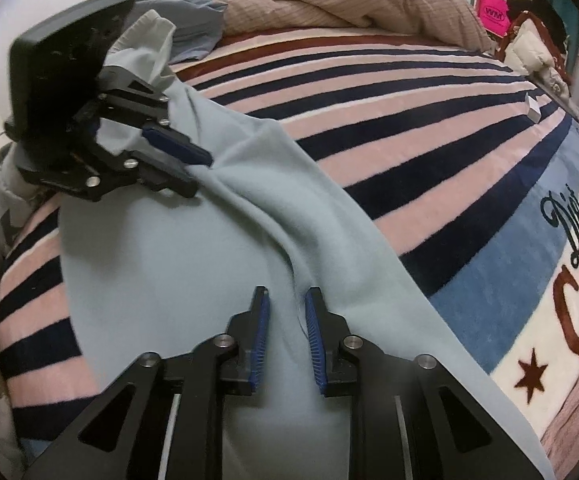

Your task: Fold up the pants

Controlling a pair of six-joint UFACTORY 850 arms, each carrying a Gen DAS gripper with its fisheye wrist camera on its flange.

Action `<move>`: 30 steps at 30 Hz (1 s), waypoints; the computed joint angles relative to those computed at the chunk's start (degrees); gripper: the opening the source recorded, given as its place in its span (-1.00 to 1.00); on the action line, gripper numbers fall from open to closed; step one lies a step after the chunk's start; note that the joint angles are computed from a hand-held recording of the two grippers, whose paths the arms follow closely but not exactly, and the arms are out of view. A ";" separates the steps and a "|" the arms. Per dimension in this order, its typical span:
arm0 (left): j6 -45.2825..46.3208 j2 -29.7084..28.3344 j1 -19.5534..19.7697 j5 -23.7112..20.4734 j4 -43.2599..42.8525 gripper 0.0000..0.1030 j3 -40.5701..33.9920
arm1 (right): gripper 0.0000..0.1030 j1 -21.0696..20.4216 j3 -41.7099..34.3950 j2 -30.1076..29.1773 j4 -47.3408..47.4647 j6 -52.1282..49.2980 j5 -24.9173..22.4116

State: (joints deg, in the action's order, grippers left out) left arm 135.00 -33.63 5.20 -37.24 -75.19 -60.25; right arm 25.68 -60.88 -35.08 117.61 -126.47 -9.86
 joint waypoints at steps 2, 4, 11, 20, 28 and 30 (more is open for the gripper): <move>0.27 0.13 0.12 -0.16 0.55 -0.72 0.11 | -0.55 -0.23 -0.58 -0.45 -1.98 2.38 0.19; 0.54 0.38 0.29 -0.60 1.20 -0.72 0.28 | -0.49 -0.72 -1.26 -1.01 -6.86 8.11 -0.63; 0.11 0.57 0.30 -3.81 2.10 -0.72 0.54 | -0.88 -0.16 -1.40 -0.96 -12.51 11.13 -1.26; 6.02 0.16 -0.80 -3.54 -7.72 -0.39 1.04 | -0.93 -0.43 0.72 0.69 -6.59 3.88 -3.95; 6.96 0.46 -1.63 -3.98 -7.96 -0.27 1.11 | -0.93 -1.36 3.48 3.14 0.17 -3.54 -9.30; 9.24 0.99 -1.62 -4.36 -8.74 -0.43 1.95 | -0.93 -1.44 3.56 3.15 3.42 -5.70 -8.94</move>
State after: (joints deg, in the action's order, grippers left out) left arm 144.24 -32.64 3.58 -41.60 -83.93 -58.30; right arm 24.24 -57.33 -31.93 121.03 -132.17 -18.80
